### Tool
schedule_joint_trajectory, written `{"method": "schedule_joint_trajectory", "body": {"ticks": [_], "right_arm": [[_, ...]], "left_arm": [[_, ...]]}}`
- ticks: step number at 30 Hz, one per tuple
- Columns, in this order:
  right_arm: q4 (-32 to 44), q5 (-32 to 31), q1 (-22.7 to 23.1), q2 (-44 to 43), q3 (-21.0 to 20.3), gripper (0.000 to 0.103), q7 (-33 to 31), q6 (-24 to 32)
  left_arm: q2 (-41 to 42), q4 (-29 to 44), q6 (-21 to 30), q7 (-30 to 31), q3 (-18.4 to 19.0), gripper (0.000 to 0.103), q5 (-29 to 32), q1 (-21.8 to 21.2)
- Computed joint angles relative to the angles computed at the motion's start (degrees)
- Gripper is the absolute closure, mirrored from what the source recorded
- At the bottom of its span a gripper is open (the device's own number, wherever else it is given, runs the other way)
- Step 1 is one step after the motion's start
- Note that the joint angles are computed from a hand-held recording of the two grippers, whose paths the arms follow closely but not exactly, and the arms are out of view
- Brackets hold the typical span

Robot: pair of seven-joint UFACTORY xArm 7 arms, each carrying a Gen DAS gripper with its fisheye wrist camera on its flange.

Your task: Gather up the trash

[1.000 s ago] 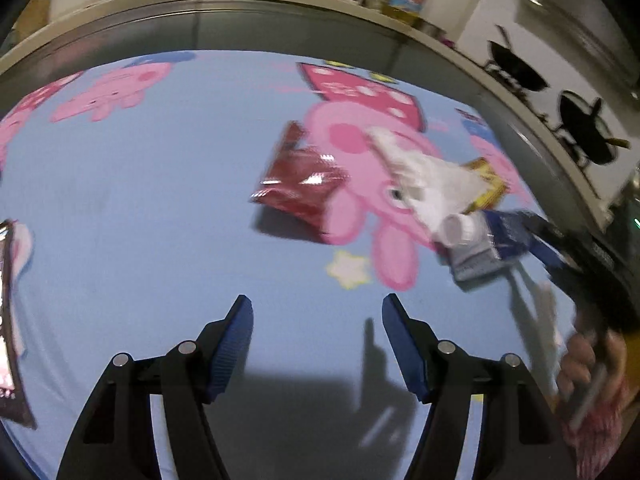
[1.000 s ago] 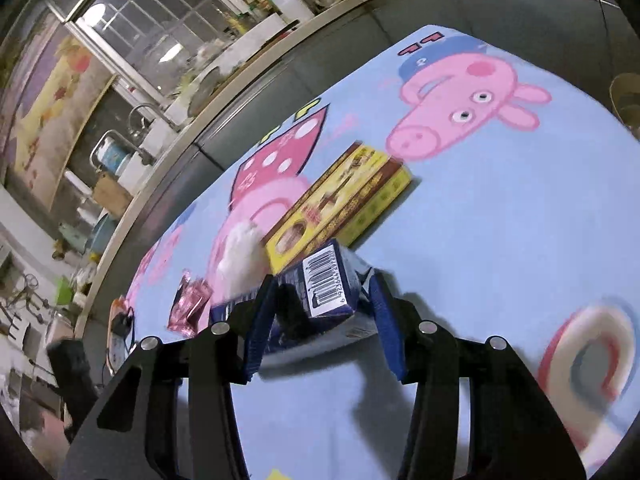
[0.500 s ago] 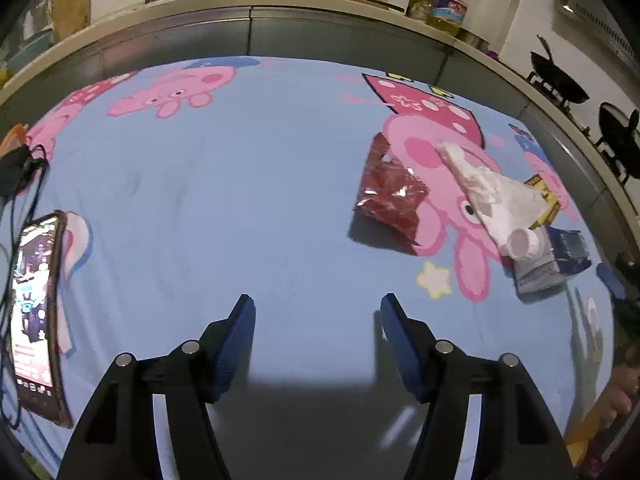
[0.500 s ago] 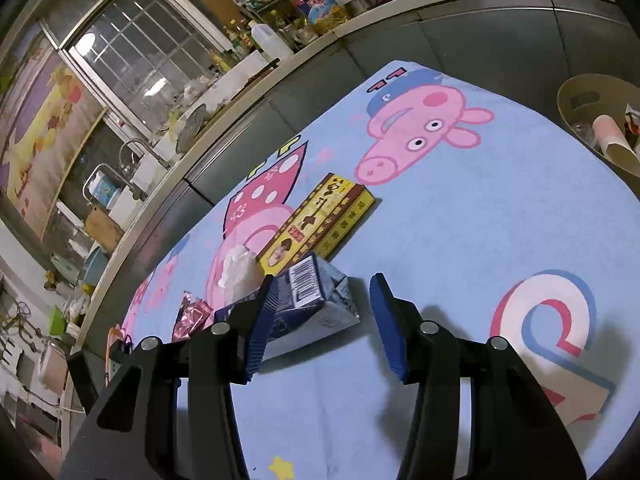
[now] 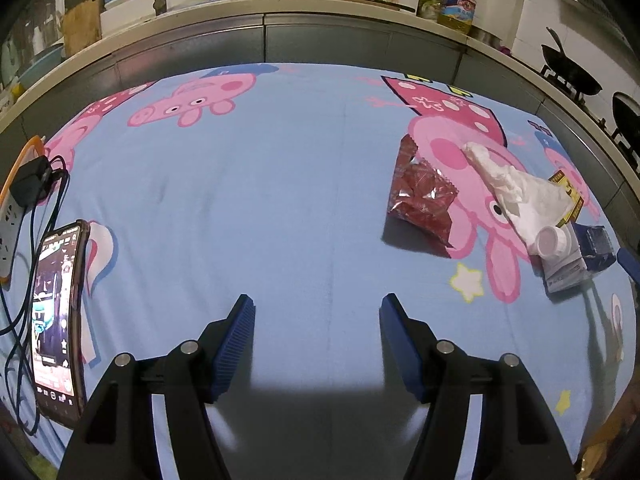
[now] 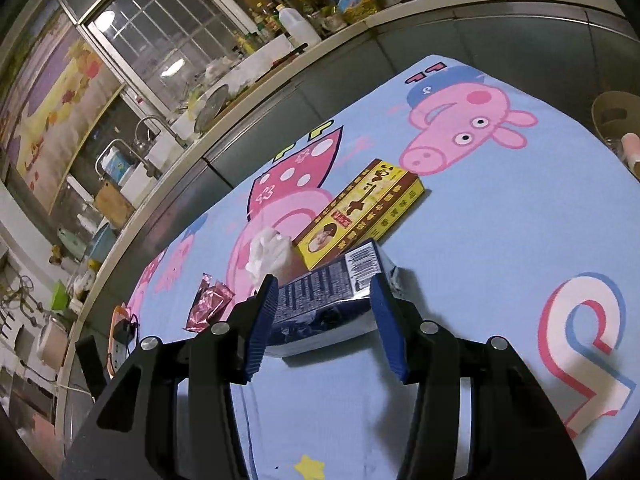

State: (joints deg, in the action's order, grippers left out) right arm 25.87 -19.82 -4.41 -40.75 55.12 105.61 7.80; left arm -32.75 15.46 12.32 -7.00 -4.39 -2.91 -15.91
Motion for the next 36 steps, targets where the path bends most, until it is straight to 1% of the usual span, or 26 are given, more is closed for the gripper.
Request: {"method": "schedule_joint_trajectory", "body": {"ticks": [11,19,21,22,23,24,25,26,27,29,30,31,32,34,35,36], "right_arm": [[2.9,-1.3,-3.1,3.1,1.7,0.055,-1.5,-0.4],[4.9,-1.9,-5.5,4.8,3.3,0.055,-2.3,0.0],[5.5,-2.1,-5.9,5.2,3.6,0.055,-2.5,0.3],[5.8,-2.3,-6.2,5.4,3.9,0.055,-2.5,0.5],[6.0,-2.4,-6.3,5.5,4.0,0.055,-2.6,0.7],[6.3,-2.7,-6.5,5.8,4.1,0.055,-2.8,1.1],[6.6,-3.0,-6.7,6.0,4.3,0.055,-3.0,1.5],[6.9,-3.2,-6.9,6.2,4.4,0.055,-3.2,1.8],[7.2,-3.6,-7.2,6.5,4.5,0.055,-3.3,1.9],[8.1,-4.3,-7.8,7.3,5.0,0.055,-3.9,2.8],[8.9,-4.8,-8.2,8.0,5.3,0.055,-4.3,3.6],[9.9,-5.5,-8.5,8.9,5.5,0.055,-5.1,5.0],[10.9,-6.3,-8.6,10.0,5.5,0.055,-6.1,6.4],[13.5,-8.3,-8.4,13.1,5.2,0.055,-8.2,10.0],[14.6,-9.2,-8.0,15.5,4.3,0.055,-9.8,10.7],[15.1,-9.8,-7.5,17.2,3.3,0.055,-10.5,10.2]], "left_arm": [[1.3,0.3,-1.6,0.0,-0.6,0.033,0.9,0.5],[2.7,0.8,-3.1,1.0,0.6,0.031,0.5,-0.3],[2.8,0.7,-3.5,1.5,1.2,0.031,0.0,-0.8],[3.1,1.0,-3.6,2.1,2.1,0.031,-0.4,-1.5],[3.2,1.3,-3.4,3.4,4.1,0.031,-1.7,-3.2],[3.4,1.6,-3.1,4.9,6.3,0.035,-3.1,-5.1],[3.4,2.3,-2.6,7.2,9.5,0.039,-5.3,-8.0],[3.6,3.4,-1.5,10.7,13.6,0.041,-8.8,-11.9],[3.6,4.0,-1.1,12.2,15.3,0.041,-10.6,-13.6],[4.0,5.3,-1.1,15.2,17.6,0.041,-14.3,-16.5],[4.3,6.5,-1.0,17.6,19.9,0.041,-16.9,-19.3],[4.5,7.0,-0.9,18.9,20.6,0.041,-18.5,-20.5],[4.9,8.3,-0.7,21.2,22.6,0.041,-21.1,-23.3],[6.1,10.1,-0.5,24.4,24.4,0.041,-24.8,-26.3],[7.3,11.1,-0.4,25.6,24.8,0.041,-26.3,-27.5],[8.1,11.8,-0.2,26.5,24.7,0.041,-27.4,-27.9]]}}
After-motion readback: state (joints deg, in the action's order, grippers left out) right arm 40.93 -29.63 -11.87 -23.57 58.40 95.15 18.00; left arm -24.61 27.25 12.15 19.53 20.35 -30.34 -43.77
